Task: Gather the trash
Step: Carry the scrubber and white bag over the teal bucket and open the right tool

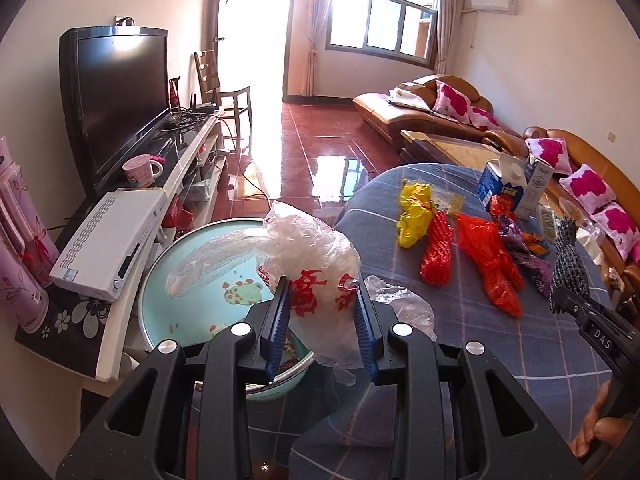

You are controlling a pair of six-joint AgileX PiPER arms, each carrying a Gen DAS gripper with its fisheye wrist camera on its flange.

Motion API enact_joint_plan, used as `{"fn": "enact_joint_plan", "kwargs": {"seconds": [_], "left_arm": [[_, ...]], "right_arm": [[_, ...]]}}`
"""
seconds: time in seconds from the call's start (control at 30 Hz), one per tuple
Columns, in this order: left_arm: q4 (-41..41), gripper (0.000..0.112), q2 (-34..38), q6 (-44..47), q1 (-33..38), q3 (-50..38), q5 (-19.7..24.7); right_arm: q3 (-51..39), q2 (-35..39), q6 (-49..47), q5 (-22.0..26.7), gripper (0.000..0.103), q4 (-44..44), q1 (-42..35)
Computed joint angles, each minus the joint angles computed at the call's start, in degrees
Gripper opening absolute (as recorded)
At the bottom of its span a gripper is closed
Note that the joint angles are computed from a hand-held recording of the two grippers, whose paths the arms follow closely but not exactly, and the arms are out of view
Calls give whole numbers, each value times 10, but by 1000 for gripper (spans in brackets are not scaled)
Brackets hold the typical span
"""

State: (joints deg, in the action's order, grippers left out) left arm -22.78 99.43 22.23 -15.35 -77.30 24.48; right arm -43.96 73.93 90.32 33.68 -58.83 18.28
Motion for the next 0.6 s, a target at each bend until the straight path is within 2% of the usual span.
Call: {"fn": "enact_joint_plan", "kwargs": {"seconds": [0.6], "left_arm": [[-25,31,23,24,69,-16,13]], "right_arm": [[-127,121,-60,-8,23,19,88]]}}
